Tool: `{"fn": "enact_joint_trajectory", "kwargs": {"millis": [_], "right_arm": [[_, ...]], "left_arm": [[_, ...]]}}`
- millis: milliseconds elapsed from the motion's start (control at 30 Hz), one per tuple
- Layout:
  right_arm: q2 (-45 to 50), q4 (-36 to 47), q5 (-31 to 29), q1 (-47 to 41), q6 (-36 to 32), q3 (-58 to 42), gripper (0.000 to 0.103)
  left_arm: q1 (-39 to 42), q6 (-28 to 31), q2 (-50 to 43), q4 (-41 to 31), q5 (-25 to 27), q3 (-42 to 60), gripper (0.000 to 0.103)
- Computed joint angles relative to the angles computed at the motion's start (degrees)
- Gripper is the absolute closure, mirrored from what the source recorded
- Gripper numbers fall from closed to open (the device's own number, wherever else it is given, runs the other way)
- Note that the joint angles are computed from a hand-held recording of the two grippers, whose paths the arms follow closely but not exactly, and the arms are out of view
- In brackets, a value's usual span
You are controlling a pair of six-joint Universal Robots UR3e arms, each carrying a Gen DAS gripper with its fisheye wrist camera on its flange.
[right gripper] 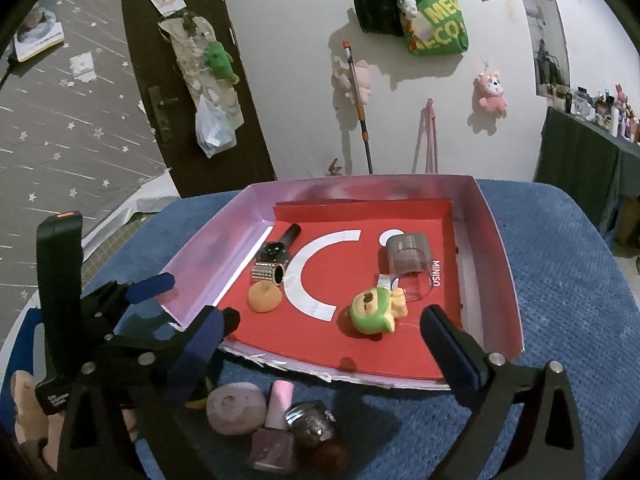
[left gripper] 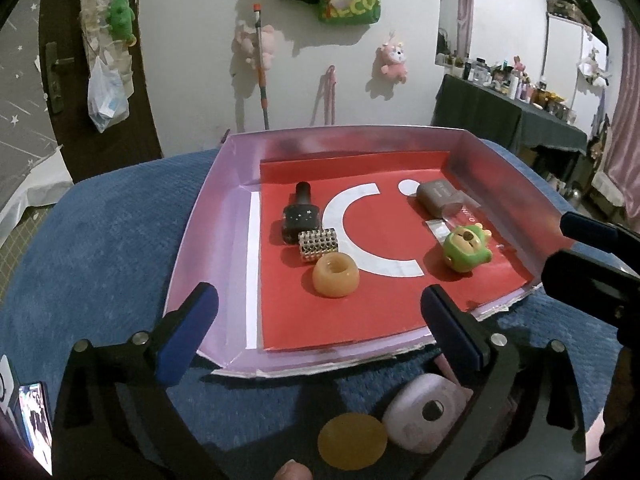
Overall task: Organize rigid objects
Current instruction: 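Withdraw both open tools out of the red box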
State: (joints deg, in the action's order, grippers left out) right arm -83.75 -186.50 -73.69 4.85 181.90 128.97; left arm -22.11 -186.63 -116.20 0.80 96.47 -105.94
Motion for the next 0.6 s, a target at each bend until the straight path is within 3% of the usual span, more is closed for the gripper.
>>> {"fn": "enact_joint_trajectory", "kwargs": {"millis": [600], "right_arm": [[-6.35, -9.74, -2.88, 1.79, 0.01, 9.13, 0.000]], "left_arm": [[-2.75, -1.80, 5.28, 3.29, 3.70, -6.89, 0.000]]}}
